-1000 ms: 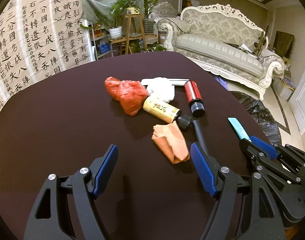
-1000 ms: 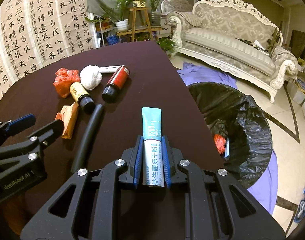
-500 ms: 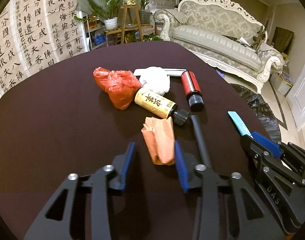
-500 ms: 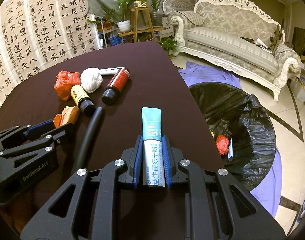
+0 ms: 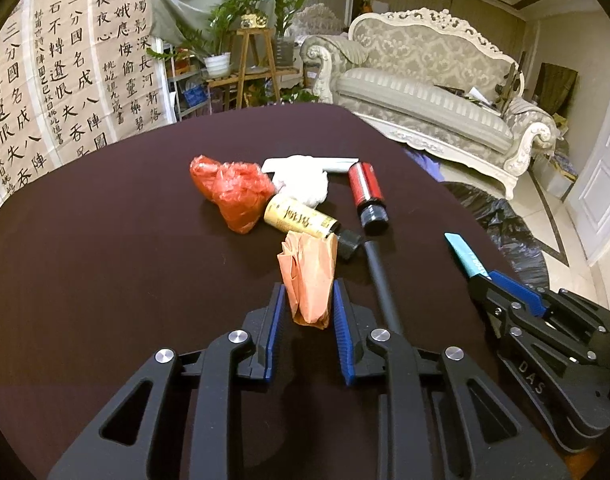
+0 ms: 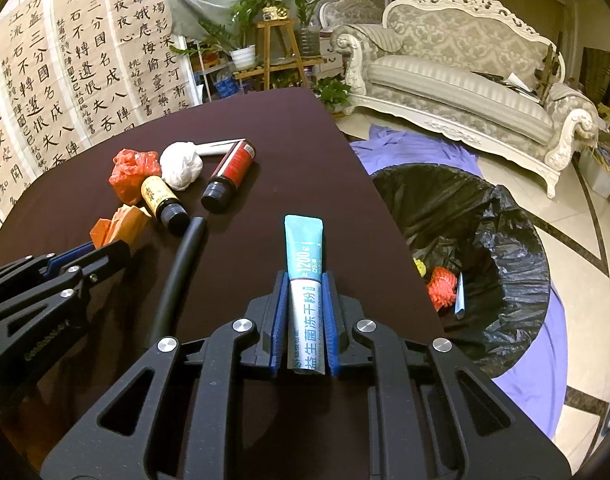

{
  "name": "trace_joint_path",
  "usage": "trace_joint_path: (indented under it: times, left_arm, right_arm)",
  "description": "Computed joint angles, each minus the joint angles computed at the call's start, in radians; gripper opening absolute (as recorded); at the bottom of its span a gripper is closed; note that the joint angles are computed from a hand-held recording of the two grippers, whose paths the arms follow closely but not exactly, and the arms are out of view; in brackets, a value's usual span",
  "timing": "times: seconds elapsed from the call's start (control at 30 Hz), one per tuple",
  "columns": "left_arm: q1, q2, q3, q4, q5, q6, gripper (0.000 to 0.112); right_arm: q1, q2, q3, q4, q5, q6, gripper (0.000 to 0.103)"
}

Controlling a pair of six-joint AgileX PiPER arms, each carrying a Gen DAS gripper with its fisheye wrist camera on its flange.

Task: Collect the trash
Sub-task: 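Grasp the peach paper with the left gripper while the right holds the teal tube, then carry both items over the bin and open both grippers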

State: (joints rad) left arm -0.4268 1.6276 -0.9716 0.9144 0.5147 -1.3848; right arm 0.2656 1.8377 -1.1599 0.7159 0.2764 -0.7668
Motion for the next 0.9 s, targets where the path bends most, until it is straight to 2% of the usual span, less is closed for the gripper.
trace_joint_path:
  times: [0.27,0.4,0.57,0.63,0.9]
  left_arm:
    - [-0.060,-0.003,-0.047,0.080,0.020,-0.050,0.024]
    - [-0.088,0.046,-0.114,0.105,0.009,-0.049,0.025]
    - [-0.093,0.144,-0.246,0.040,-0.013,0.048,0.024]
    - [-0.104,0.182,-0.297,0.051,0.002,0.063,0.025]
    - [-0.102,0.366,-0.557,-0.076,0.050,0.249,0.025]
  right_arm:
    - [-0.066,-0.040,0.019,0.116,-0.024,-0.113,0.016]
    - [-0.110,-0.022,-0.011,0.067,-0.045,-0.055,0.016]
    - [-0.167,0.019,-0.051,0.067,-0.068,-0.054,0.016]
    - [-0.190,0.049,-0.081,0.031,-0.074,-0.015,0.016]
    - [-0.247,0.135,-0.172,-0.031,-0.075,0.053,0.016]
